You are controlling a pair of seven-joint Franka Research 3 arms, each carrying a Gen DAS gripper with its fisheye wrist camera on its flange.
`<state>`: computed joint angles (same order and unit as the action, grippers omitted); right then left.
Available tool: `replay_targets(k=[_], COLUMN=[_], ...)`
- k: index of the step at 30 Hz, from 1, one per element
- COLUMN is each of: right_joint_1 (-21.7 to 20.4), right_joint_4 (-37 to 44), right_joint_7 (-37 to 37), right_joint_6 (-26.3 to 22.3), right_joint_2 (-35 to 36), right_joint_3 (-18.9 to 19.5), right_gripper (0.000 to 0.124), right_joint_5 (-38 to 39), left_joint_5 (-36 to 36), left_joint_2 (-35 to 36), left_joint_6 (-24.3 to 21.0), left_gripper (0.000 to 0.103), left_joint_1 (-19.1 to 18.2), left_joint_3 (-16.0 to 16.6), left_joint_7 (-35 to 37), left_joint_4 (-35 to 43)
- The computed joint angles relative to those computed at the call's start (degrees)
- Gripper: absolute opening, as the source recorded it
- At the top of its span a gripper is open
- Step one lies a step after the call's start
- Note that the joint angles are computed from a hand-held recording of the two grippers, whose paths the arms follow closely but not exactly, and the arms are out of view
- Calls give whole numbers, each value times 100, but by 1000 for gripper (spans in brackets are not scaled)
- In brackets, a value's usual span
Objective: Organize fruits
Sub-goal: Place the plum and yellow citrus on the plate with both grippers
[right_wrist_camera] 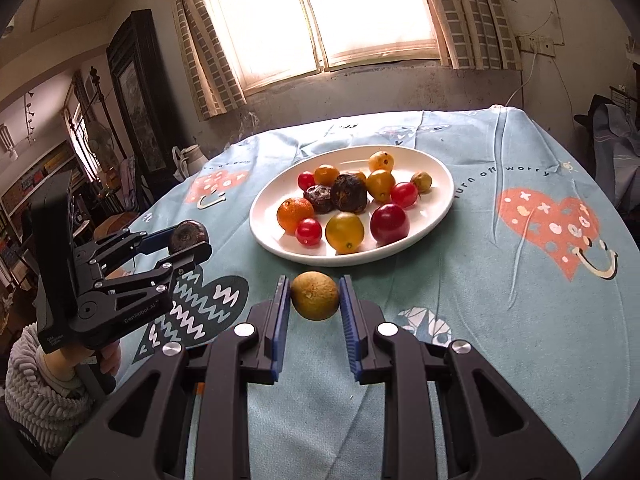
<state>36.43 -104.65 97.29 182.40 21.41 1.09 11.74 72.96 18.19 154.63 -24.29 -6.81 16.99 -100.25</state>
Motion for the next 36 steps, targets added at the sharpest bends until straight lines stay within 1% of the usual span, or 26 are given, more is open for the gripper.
replay_targets(k=[1,3,6,8,12,15,21,24,29,32,33,35,36], right_joint_1=[12,139,499,557,501,326,63,-4,-81,-161,-170,-159,-138], right_joint_4=[38,184,504,808,1492,2071,3068,3342,3556,3701,3741,3803,3781], right_joint_7=[35,146,484,687,1052,1164,1254,1267,1294,1206,1182,1185,1211], right_joint_6=[-15,-109,-304,-472,-744,-967,-1367,-1494,-1597,-1702,-1739,-1787,-1774], right_joint_2=[-2,21,130,282,712,1115,1839,2040,2206,2305,2330,2367,2355], right_joint_3=[-46,-263,-818,-990,-1068,-929,-671,-616,-563,-460,-442,-459,-490], right_gripper=[25,25,25,25,25,25,25,25,25,25,26,29,29], right_joint_5=[12,-55,-369,-576,-902,-1010,-1073,-1096,-1104,-1083,-1081,-1090,-1106], left_joint_5=[43,63,-64,-129,-264,-617,-1178,-1435,-1788,-1799,-1786,-1734,-1722], left_joint_2=[26,125,354,541,940,1236,1742,1941,2170,2245,2252,2231,2210], left_joint_6=[-20,-78,-137,-179,-211,-113,-78,-34,-18,2,11,59,66], left_gripper=[43,43,43,43,43,43,43,43,44,47,55,61,61], left_joint_1=[-14,-40,-83,-145,-302,-320,-454,-489,-549,-637,-659,-700,-708], left_joint_3=[12,20,32,83,242,306,543,638,756,898,939,1008,1016], left_joint_7=[-19,45,317,483,728,995,1421,1591,1854,1818,1797,1723,1717], left_joint_4=[56,232,597,887,1482,1886,2544,2790,3042,3130,3139,3109,3083])
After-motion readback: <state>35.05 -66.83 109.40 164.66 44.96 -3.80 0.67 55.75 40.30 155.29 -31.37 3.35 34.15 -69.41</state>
